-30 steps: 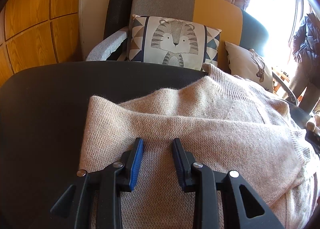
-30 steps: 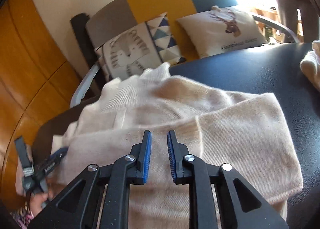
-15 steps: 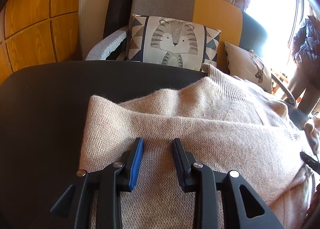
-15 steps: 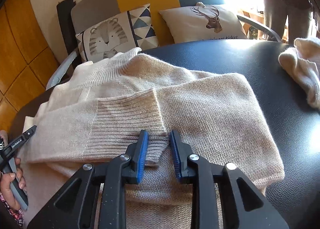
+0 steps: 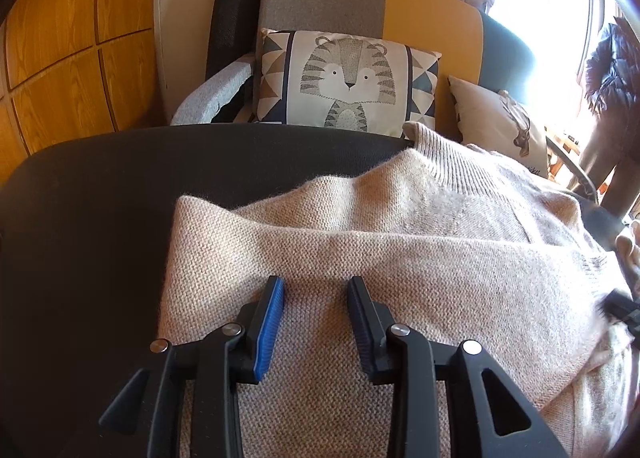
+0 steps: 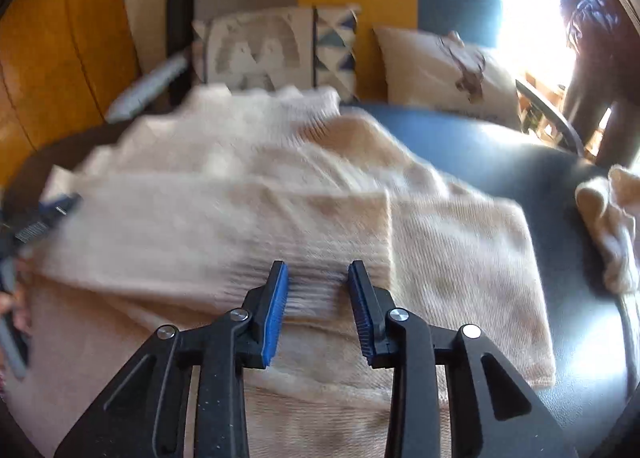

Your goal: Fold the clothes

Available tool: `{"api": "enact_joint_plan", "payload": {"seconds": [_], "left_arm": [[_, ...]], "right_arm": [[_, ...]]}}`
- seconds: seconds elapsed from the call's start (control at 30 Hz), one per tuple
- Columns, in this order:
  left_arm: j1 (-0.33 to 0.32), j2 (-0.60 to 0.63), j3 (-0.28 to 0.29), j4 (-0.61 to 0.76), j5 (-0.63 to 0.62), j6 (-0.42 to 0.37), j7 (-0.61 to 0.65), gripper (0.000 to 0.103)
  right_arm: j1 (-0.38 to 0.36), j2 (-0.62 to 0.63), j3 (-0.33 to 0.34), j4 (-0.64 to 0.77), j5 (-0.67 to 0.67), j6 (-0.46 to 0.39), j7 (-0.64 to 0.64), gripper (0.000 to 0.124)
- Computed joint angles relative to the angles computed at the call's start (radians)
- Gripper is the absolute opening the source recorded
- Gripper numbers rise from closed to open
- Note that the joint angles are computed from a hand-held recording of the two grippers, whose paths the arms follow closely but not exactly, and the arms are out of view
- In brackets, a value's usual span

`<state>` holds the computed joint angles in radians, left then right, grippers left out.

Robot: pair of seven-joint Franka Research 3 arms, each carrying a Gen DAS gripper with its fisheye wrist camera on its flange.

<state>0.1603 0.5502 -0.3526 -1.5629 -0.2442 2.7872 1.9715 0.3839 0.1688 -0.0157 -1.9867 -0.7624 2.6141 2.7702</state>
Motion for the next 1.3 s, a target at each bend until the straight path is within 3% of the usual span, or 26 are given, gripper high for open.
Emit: {"api": "enact_joint_plan", "payload": {"seconds": [0.07,0.13,0.2,0.4,0.53,0.73,0.93,1.3], "left_arm": [[0.026,0.004,-0.027,0.003,-0.029,-0.010,0.024,0.034],[0.046,0.006,-0.047,0.003,-0.062,-0.018,0.048,0.034],[0.048,0.002,-0.047,-0.002,-0.078,-0.021,0.057,0.034],[0.033,-0.041,-0.029,-0.059,-0.087,0.002,0.065,0.034],[0.033,-0.041,-0.027,-0.056,-0.101,-0.006,0.072,0.034],[-0.020,-0.059,0.026,-0.077,-0.025,0.023,0.017,0.034],[0.010,-0.058,-0.006,-0.080,-0.039,0.020,0.027,0.034],[0.018,-0.052,-0.015,-0.070,-0.058,0.010,0.039,0.034]], "right_arm": [[-0.013,-0.022,-0.013,-0.049,-0.037,0.082,0.043,0.035],[-0.024,-0.026,-0.005,-0.056,-0.017,0.088,-0.015,0.035],[-0.031,-0.029,-0.002,-0.067,-0.012,0.101,-0.058,0.035],[-0.050,-0.037,-0.019,-0.111,-0.027,0.200,-0.019,0.035],[-0.041,-0.030,-0.025,-0.105,-0.058,0.194,0.002,0.036],[-0.047,-0.030,-0.031,-0.120,-0.060,0.234,0.014,0.037],[-0.035,-0.029,-0.031,-0.110,-0.097,0.200,0.034,0.037],[-0.040,-0.028,-0.031,-0.115,-0.115,0.215,0.053,0.038]]}}
